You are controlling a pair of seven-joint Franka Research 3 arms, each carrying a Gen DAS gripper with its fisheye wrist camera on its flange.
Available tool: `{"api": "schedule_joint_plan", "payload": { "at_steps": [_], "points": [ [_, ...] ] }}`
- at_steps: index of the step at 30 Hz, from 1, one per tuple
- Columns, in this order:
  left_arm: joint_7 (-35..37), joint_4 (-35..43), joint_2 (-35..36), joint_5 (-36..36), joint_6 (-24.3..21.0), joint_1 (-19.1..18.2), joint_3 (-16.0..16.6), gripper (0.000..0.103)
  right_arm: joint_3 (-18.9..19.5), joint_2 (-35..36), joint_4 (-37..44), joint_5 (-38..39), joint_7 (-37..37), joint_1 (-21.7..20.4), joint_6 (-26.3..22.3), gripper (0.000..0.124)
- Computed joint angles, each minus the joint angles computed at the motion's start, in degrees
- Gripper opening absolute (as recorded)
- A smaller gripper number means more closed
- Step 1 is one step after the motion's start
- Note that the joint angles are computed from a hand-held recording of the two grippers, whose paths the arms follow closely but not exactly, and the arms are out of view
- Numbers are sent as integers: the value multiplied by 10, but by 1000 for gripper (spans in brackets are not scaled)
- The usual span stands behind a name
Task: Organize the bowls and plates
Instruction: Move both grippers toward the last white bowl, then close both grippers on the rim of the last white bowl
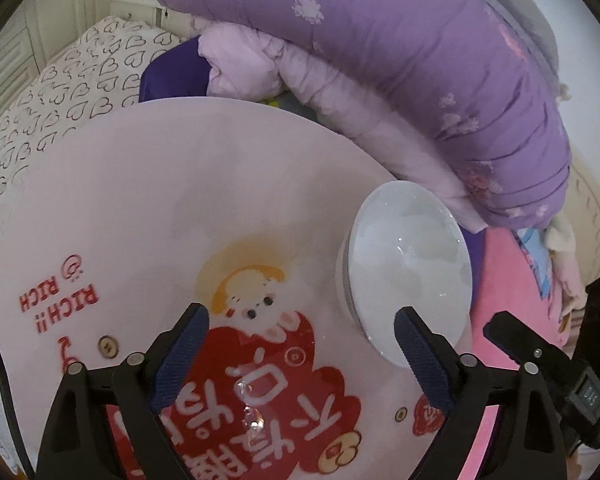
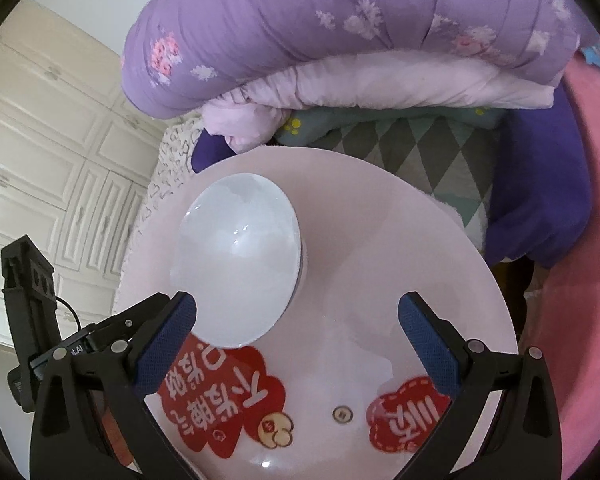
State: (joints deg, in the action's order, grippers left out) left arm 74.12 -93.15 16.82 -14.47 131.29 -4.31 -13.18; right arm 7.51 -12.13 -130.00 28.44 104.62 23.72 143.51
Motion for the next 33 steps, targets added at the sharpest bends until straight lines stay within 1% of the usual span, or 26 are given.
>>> {"api": "schedule_joint_plan", "payload": {
  "at_steps": [3,5,7,11,12,14,15,16,17,19,20,21,22,23,27,33],
  "points": [
    [-2,23,27,-1,-1,-2,-2,81,0,15,9,-7,2,-2,-3,96],
    [-1,31,38,-4,-1,-1,-5,72,0,22,12,-7,2,-2,-5,93],
    [-1,45,55,-7,-7,1,-9,67,-2,28,16,-2,-2,-2,-7,87],
    [4,45,63,-15,-3,5,-14,62,-2,34,19,7,-14,0,-7,80],
    [4,46,64,-15,-2,5,-14,61,-1,35,20,8,-16,1,-7,76],
    [4,59,76,-15,-5,4,-16,54,-1,38,23,7,-18,1,-6,71],
    [3,56,74,-16,-3,5,-16,52,0,40,26,3,-17,0,-7,66],
    [3,58,76,-14,0,4,-17,47,1,42,28,1,-16,1,-7,60],
    [4,57,75,-14,2,5,-17,38,2,47,32,-2,-16,1,-11,57],
    [10,68,86,-16,-1,5,-21,27,3,53,39,-5,-14,2,-16,40],
    [15,65,84,-22,0,7,-24,21,4,57,41,-3,-13,3,-17,35],
    [19,69,89,-30,0,10,-27,18,4,59,41,-1,-13,4,-16,25],
    [23,68,89,-34,1,11,-29,10,5,62,43,-4,-10,4,-16,16],
    [21,69,88,-29,2,8,-27,11,9,62,43,-25,6,3,-14,15],
    [17,56,80,-24,14,4,-24,10,12,60,41,-54,33,4,-12,13],
    [23,29,55,-32,12,7,-25,10,13,47,33,-61,44,8,-17,13]
  ]
}}
